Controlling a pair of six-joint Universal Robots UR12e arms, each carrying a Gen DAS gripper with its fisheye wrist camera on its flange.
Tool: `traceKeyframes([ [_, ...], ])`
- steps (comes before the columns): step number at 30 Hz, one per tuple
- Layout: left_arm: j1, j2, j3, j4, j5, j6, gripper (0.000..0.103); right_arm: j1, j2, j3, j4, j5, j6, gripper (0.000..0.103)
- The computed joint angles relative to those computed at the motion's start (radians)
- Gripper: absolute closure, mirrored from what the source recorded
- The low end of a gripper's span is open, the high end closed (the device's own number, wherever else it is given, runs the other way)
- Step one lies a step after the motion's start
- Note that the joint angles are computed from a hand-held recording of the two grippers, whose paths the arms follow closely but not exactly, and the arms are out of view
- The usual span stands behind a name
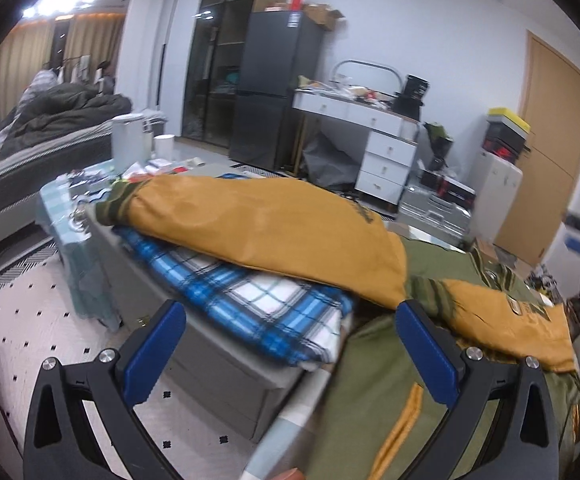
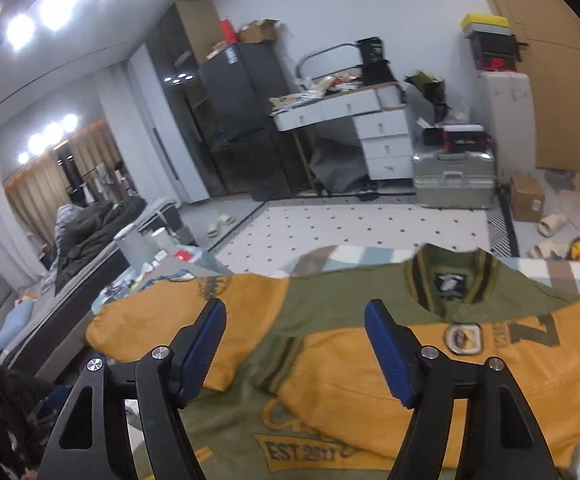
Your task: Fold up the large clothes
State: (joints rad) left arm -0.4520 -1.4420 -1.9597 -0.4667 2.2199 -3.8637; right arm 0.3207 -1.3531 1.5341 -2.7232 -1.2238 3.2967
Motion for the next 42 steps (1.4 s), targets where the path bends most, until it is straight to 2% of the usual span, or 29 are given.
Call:
traceKeyframes([
  [5,0.065,0.009,-0.021,0.025,-0.111,-0.087,0.001,-0.038,-0.059,0.061,0.057,-0.097,0.045,0.031],
  [8,0.111,0.014,-0.033,0.050,-0.165,-0.167,0.001,-0.090,-0.110,0.117,0.076,-0.080,0.079,0.029],
  [10,0.133,0.023,-0.050,0.100,-0.191,-0.212,0.001,-0.112,-0.136,0.151,0.065,-0.081,0.108,0.025],
  [13,0.151,0.027,-0.071,0.173,-0.166,-0.232,0.001,-0.135,-0.187,0.210,0.053,-0.083,0.135,0.023],
  [14,0.154,0.028,-0.069,0.159,-0.158,-0.239,0.001,-0.142,-0.200,0.228,0.045,-0.073,0.141,0.023],
  [17,0.197,0.040,-0.074,0.132,-0.241,-0.256,0.001,-0.156,-0.224,0.271,0.023,-0.045,0.154,0.023],
  [20,0.251,0.048,-0.099,0.164,-0.347,-0.334,0.001,-0.167,-0.238,0.296,0.022,-0.020,0.169,0.023],
  [24,0.273,0.043,-0.097,0.152,-0.387,-0.361,0.016,-0.176,-0.251,0.318,0.019,-0.002,0.175,0.023],
  [27,0.265,0.035,-0.093,0.176,-0.363,-0.371,0.023,-0.188,-0.265,0.339,0.014,0.000,0.188,0.023],
  [31,0.236,0.014,-0.040,0.078,-0.267,-0.347,0.036,-0.198,-0.272,0.353,0.015,0.000,0.208,0.023],
  [32,0.225,0.009,-0.025,0.047,-0.231,-0.340,0.053,-0.200,-0.274,0.356,0.015,0.002,0.216,0.023],
  [33,0.222,0.007,-0.017,0.025,-0.211,-0.327,0.077,-0.203,-0.275,0.359,0.014,0.007,0.220,0.023],
  [34,0.213,0.002,0.000,-0.012,-0.177,-0.315,0.088,-0.205,-0.277,0.363,0.013,0.009,0.222,0.023],
  [35,0.204,-0.003,0.008,-0.022,-0.141,-0.302,0.093,-0.206,-0.278,0.366,0.012,0.010,0.222,0.023],
  [36,0.197,-0.002,0.015,-0.049,-0.110,-0.318,0.098,-0.208,-0.281,0.370,0.009,0.012,0.222,0.023],
  [38,0.172,-0.011,0.025,-0.026,-0.051,-0.303,0.100,-0.213,-0.285,0.377,0.006,0.012,0.229,0.023],
  [40,0.153,-0.028,0.044,0.001,-0.001,-0.244,0.101,-0.216,-0.290,0.383,0.005,0.008,0.233,0.023],
  [42,0.110,-0.058,0.082,0.034,0.073,-0.155,0.101,-0.219,-0.298,0.390,0.004,-0.003,0.232,0.023],
])
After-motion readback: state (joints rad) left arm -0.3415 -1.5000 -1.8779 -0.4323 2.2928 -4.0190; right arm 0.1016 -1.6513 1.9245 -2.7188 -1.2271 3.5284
